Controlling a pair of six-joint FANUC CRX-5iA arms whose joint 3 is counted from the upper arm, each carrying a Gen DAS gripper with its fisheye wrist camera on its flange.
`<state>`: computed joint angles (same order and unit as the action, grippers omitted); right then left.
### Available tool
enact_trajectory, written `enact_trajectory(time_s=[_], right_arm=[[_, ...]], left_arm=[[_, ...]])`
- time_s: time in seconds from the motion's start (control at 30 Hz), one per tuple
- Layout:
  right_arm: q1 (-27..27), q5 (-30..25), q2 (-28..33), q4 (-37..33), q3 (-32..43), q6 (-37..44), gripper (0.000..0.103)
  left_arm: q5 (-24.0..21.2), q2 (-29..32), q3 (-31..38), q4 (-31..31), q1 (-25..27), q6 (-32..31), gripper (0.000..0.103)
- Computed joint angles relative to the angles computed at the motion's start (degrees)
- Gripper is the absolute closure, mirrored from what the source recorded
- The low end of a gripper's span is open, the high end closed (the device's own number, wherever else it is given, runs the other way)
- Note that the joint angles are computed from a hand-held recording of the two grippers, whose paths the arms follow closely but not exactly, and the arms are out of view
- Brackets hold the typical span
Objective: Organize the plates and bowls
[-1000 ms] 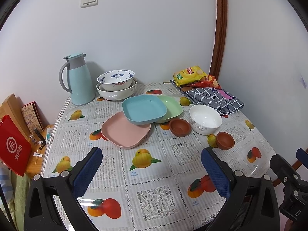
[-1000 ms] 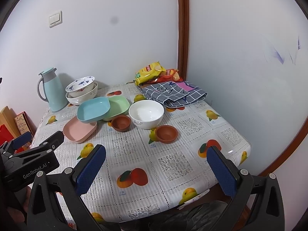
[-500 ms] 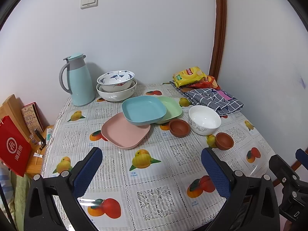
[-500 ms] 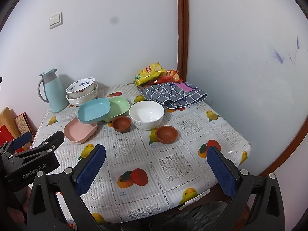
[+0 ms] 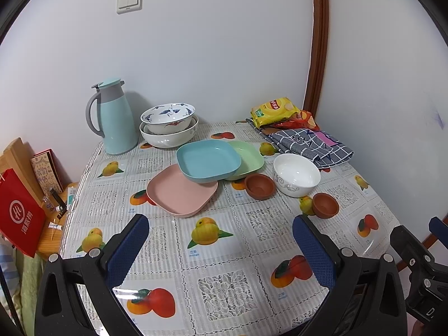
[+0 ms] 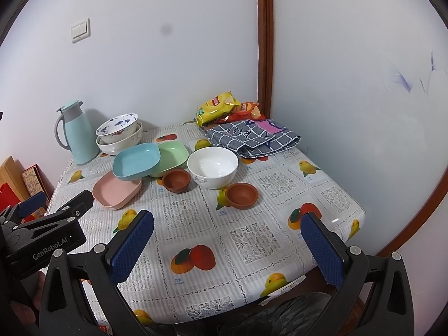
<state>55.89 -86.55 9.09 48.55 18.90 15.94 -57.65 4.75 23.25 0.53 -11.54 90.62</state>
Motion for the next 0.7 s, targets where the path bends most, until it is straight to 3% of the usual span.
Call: enact_trajectory(time_s=[0.7], right_arm=[[-0.38, 0.5, -0.21, 0.32, -0.53, -1.07, 0.0]], left_arm=[[0.52, 0.31, -0.1, 0.66, -0.07, -0.96, 0.0]])
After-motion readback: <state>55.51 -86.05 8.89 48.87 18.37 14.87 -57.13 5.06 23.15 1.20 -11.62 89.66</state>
